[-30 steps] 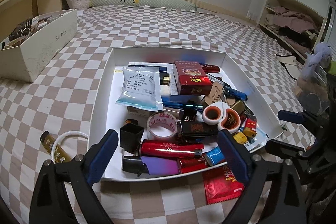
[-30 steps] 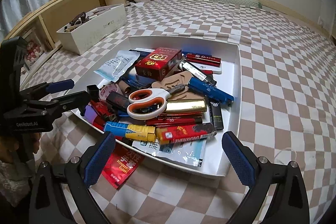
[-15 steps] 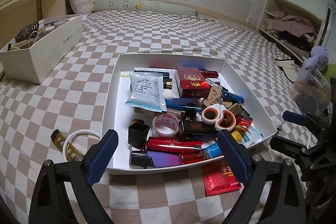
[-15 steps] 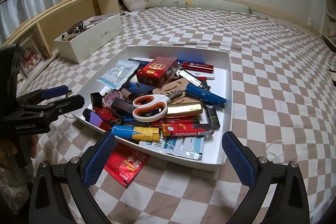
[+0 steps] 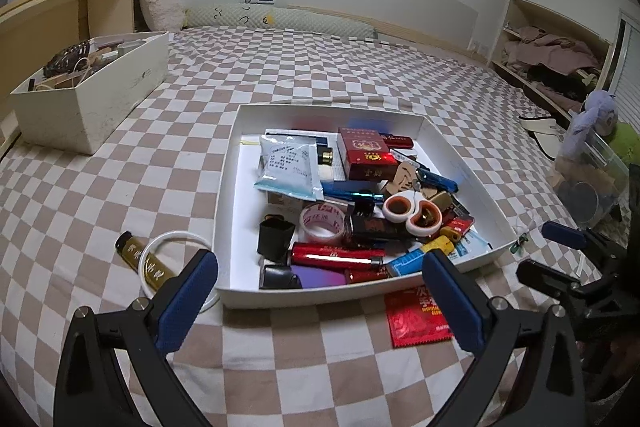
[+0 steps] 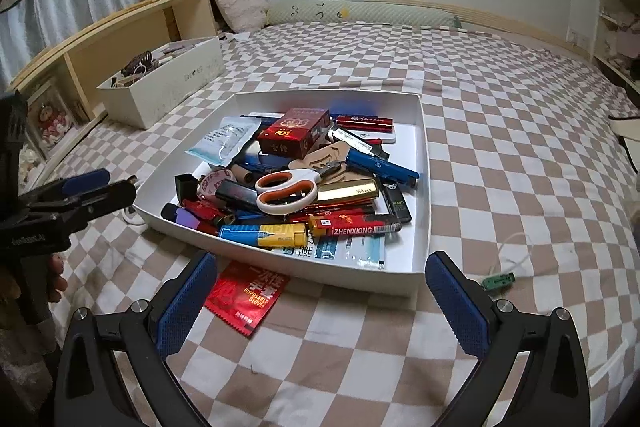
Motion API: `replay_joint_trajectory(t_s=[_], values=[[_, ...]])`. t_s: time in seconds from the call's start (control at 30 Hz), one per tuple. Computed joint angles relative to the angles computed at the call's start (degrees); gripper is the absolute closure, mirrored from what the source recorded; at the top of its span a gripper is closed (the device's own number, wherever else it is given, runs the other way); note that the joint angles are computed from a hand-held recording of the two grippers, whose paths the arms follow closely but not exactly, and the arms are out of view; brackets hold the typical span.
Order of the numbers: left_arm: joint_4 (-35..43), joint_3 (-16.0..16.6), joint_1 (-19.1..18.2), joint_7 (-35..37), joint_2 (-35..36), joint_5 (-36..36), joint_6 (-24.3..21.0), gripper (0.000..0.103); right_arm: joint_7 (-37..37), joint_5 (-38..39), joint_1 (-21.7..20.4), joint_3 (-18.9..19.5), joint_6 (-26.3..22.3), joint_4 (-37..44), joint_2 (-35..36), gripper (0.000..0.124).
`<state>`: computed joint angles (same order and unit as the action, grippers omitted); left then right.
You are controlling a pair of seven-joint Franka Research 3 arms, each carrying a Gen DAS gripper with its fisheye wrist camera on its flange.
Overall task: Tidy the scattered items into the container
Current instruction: 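Withdraw both open tools from the tray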
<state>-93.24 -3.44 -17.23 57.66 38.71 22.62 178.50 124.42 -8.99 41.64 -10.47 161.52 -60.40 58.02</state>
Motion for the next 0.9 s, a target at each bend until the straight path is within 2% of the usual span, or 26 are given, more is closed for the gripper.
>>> replay_joint_trajectory(t_s=[0.33, 0.53, 0.73, 0.83, 0.9], values=[[-5.28, 3.34, -1.98, -3.14, -2.89, 0.28, 2.53, 0.0, 4.19, -0.25, 2.45, -2.52, 3.13, -7.2, -3.4, 0.021], [-7.64, 6.75, -4.35, -5.11, -4.03, 1.29, 3.48, 0.0, 4.57, 0.25, 2.83, -1.93, 4.81, -10.98, -5.47, 0.021], [-9.29, 8.07, -5.07, -5.85, -4.39, 2.21, 3.37, 0.0, 6.0, 0.54, 4.48, -3.42, 6.78, -13.68, -6.58, 0.021], [-9.88, 7.94, -4.71, -6.23, -4.42, 2.37, 3.47, 0.0, 6.53, 0.7, 5.23, -4.11, 6.89, -14.17, -6.51, 0.021], [-10.65, 9.83, -6.17, -7.24, -4.44, 2.67, 4.37, 0.0, 6.96, 0.49, 5.85, -4.72, 6.2, -14.09, -6.2, 0.021]])
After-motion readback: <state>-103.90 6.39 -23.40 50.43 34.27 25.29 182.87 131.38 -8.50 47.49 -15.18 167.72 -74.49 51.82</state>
